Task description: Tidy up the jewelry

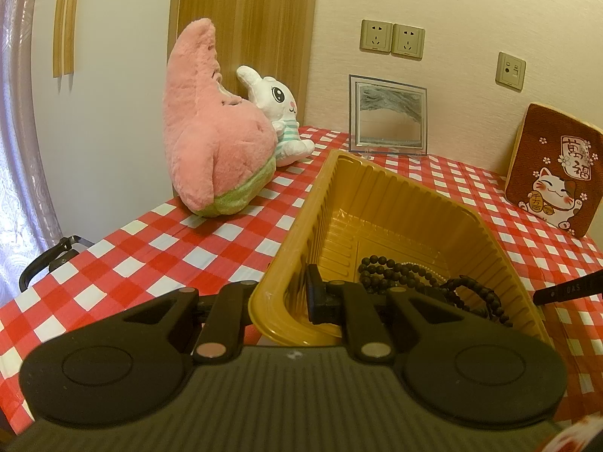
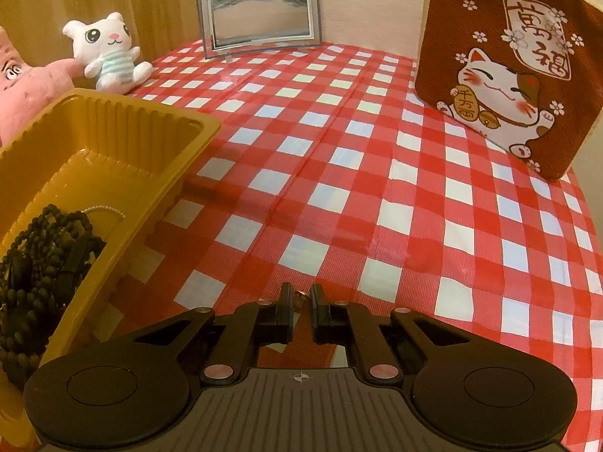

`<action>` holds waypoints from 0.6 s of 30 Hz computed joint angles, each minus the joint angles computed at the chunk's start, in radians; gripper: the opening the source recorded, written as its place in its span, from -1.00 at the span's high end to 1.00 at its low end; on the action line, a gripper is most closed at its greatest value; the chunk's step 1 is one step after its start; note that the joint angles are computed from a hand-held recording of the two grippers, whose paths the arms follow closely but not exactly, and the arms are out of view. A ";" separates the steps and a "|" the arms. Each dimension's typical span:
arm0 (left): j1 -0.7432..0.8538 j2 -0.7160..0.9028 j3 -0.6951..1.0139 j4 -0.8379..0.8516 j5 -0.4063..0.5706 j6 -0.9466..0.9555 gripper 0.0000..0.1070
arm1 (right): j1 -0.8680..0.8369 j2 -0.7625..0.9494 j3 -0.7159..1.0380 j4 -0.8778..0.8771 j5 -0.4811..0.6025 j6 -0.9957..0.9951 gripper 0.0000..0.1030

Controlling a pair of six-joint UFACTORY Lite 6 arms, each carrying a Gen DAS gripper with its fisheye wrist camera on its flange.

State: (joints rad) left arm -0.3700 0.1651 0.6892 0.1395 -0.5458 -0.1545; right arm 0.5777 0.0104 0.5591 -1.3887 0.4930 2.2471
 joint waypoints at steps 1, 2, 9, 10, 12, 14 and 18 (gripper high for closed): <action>0.000 0.000 0.000 0.000 0.000 0.000 0.77 | -0.001 -0.004 -0.003 -0.003 -0.001 0.002 0.84; 0.000 -0.002 -0.004 0.000 -0.002 0.001 0.77 | -0.002 -0.010 -0.007 -0.006 -0.002 0.003 0.84; -0.003 0.000 0.000 -0.004 -0.001 0.003 0.77 | 0.011 -0.084 -0.026 0.029 0.017 -0.031 0.84; -0.003 0.001 0.003 -0.003 0.002 0.002 0.77 | 0.015 -0.100 -0.027 0.040 0.022 -0.042 0.85; -0.004 0.000 0.003 -0.005 0.003 0.002 0.77 | 0.024 -0.137 -0.031 0.061 0.035 -0.062 0.85; -0.005 -0.002 0.001 -0.008 0.001 0.005 0.77 | 0.030 -0.181 -0.034 0.081 0.041 -0.077 0.84; -0.003 0.000 0.003 -0.004 0.002 0.002 0.77 | 0.048 -0.253 -0.013 0.107 0.053 -0.111 0.85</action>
